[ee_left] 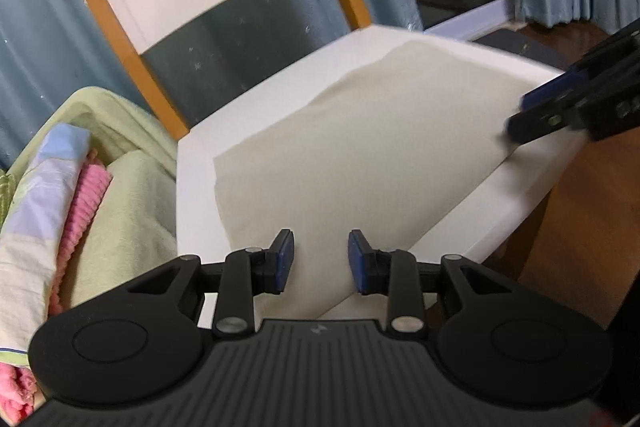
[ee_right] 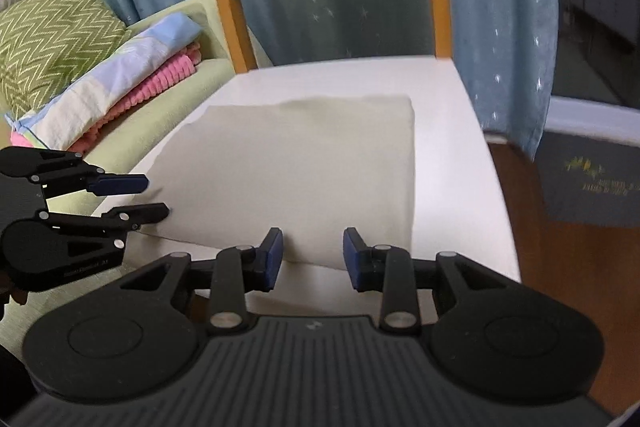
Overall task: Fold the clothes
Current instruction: 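Smooth the shirt on the chair seat with the right tool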
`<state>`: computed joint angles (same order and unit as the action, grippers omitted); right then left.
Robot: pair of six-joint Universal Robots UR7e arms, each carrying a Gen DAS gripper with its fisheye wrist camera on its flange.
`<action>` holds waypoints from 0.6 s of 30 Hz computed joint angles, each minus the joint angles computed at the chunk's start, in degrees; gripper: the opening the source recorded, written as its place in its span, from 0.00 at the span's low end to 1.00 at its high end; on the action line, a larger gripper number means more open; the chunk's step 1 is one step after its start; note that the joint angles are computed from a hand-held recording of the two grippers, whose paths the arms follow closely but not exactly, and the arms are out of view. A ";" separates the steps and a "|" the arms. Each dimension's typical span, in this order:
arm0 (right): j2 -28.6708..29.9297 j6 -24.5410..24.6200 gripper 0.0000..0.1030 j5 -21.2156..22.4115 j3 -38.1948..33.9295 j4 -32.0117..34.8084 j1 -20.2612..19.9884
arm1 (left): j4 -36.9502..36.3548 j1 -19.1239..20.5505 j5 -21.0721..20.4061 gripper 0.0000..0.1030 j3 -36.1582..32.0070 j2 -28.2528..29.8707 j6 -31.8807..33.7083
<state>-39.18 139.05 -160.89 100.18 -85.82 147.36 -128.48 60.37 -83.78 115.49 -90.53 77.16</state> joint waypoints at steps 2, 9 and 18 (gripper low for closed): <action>-0.21 2.46 0.24 -0.43 0.45 1.13 0.49 | 0.73 0.46 -0.53 0.37 -0.66 0.28 0.14; -2.07 14.10 0.25 -2.71 -2.09 17.22 0.00 | 1.93 -0.64 -3.03 0.37 -2.88 2.16 -1.48; -6.51 7.84 0.25 -4.21 0.12 20.00 -7.27 | -3.69 -3.72 -3.41 0.37 -5.07 10.99 -5.35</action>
<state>-45.69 146.89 -165.10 100.30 -65.82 140.09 -132.18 56.65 -87.19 110.41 -79.54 71.81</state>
